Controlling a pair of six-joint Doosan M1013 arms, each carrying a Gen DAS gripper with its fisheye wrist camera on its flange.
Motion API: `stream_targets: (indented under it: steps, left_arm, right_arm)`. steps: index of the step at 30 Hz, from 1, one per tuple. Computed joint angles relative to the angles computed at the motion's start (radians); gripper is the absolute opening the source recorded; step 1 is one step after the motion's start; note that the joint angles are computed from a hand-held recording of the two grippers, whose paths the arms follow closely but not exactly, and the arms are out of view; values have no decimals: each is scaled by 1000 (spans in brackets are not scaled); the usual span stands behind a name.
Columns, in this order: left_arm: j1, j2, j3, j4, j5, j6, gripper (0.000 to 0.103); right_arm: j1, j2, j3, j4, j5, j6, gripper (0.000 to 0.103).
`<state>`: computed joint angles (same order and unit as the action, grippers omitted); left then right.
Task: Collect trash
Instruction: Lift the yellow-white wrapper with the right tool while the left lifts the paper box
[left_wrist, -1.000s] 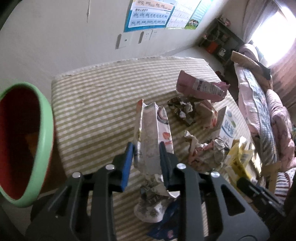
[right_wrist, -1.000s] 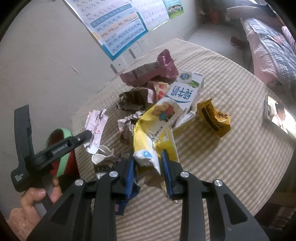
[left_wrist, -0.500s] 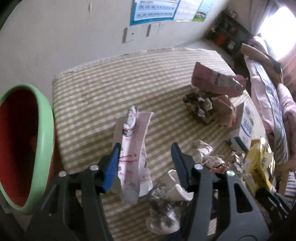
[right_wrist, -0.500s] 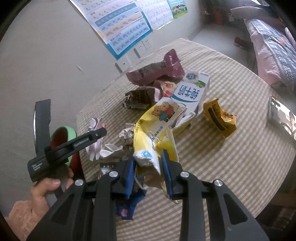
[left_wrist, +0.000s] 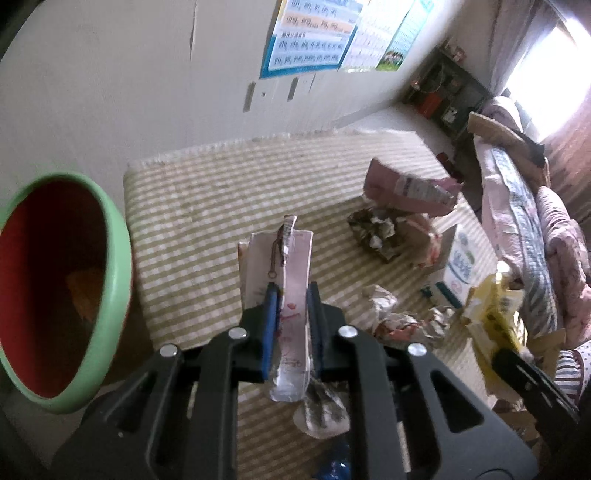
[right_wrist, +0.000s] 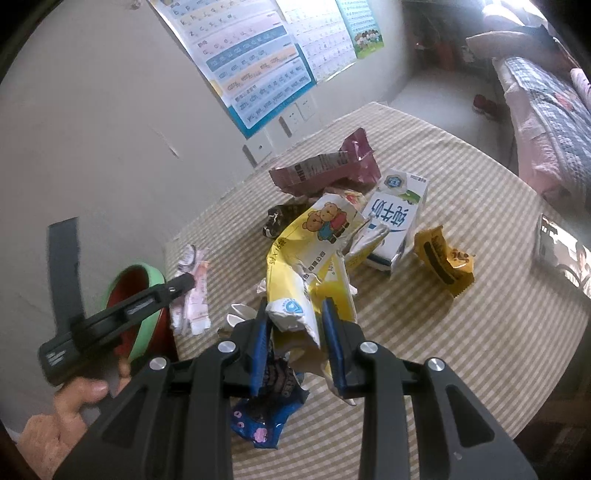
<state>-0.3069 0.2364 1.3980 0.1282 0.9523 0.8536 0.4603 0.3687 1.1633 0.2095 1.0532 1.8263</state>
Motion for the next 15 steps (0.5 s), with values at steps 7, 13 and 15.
stream_targets:
  steps: [7,13,15]
  left_arm:
    - [-24,-45,21,48,-49,-16,15]
    - [-32,-71,32,16,-72,-2,15]
    - [-35,-79,38,14,-80,-5,15]
  right_arm:
    - [3,-4,1,2,-13,-4,27]
    - [8,-1,-6,5,-13,-17,27]
    - [12,2,-11,6,-11,-24,27]
